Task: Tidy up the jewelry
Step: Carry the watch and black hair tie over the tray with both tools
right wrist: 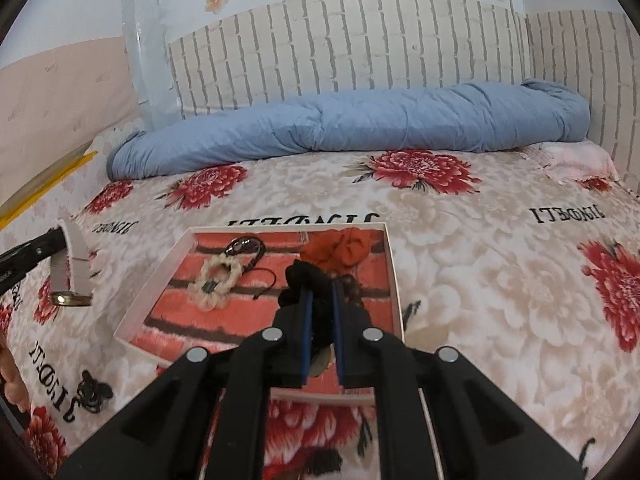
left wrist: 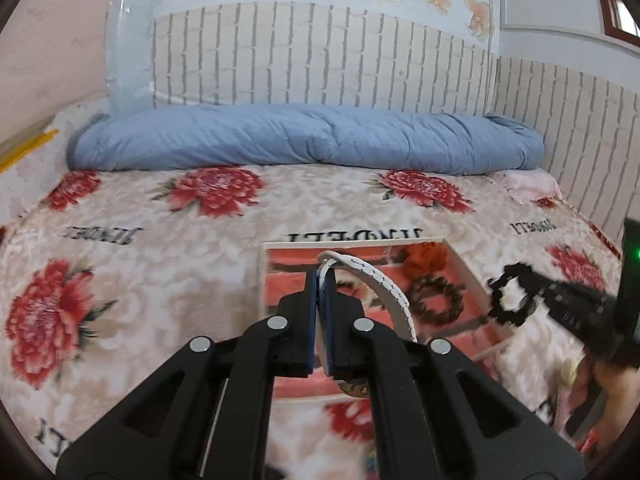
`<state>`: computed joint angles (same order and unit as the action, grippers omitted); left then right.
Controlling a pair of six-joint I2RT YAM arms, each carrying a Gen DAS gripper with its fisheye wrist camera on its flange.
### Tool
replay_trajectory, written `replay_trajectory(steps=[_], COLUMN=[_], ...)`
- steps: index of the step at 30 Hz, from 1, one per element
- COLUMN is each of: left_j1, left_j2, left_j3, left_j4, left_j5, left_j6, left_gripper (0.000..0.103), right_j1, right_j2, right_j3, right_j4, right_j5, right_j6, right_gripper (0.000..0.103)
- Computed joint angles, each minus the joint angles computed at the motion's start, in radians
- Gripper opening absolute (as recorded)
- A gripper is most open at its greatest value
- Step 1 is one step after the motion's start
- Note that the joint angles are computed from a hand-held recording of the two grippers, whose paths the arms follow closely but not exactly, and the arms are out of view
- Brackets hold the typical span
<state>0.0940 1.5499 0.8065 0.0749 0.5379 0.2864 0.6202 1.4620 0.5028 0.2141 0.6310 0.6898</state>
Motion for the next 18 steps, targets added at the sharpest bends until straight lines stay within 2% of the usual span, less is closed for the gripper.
replay_trajectory(steps=[6,11,15,18], left_j1=[-0.139,-0.206,-0.232,-0.236], left_j2=[0.166,0.333,0.468,0.511], left_j3=[0.075,0.135,0.223,0.252], left_j4=[0.059,0.14,0.152,0.164], left_j5=[-0.119,-0.201,-0.268,-0.295], left_j6=[-0.092,-0.108,-0.104,-0.101], left_gripper=[0.003,0.003,0.004,0.004], right_j1=[-0.097,-0.177,-0.222,-0.225], right_j2=[0.164,0.309,0.383,0.412], right_j3=[0.007,0.026,0.057,0.087], right_j4=[0.183,0.317,0.373,0.38], right_j5=[-0.067,-0.137,-0.18,-0.176], right_j6=[-0.062,-0.096,-0.11,-0.129], right_gripper=[0.009,0.009,0.009,0.009])
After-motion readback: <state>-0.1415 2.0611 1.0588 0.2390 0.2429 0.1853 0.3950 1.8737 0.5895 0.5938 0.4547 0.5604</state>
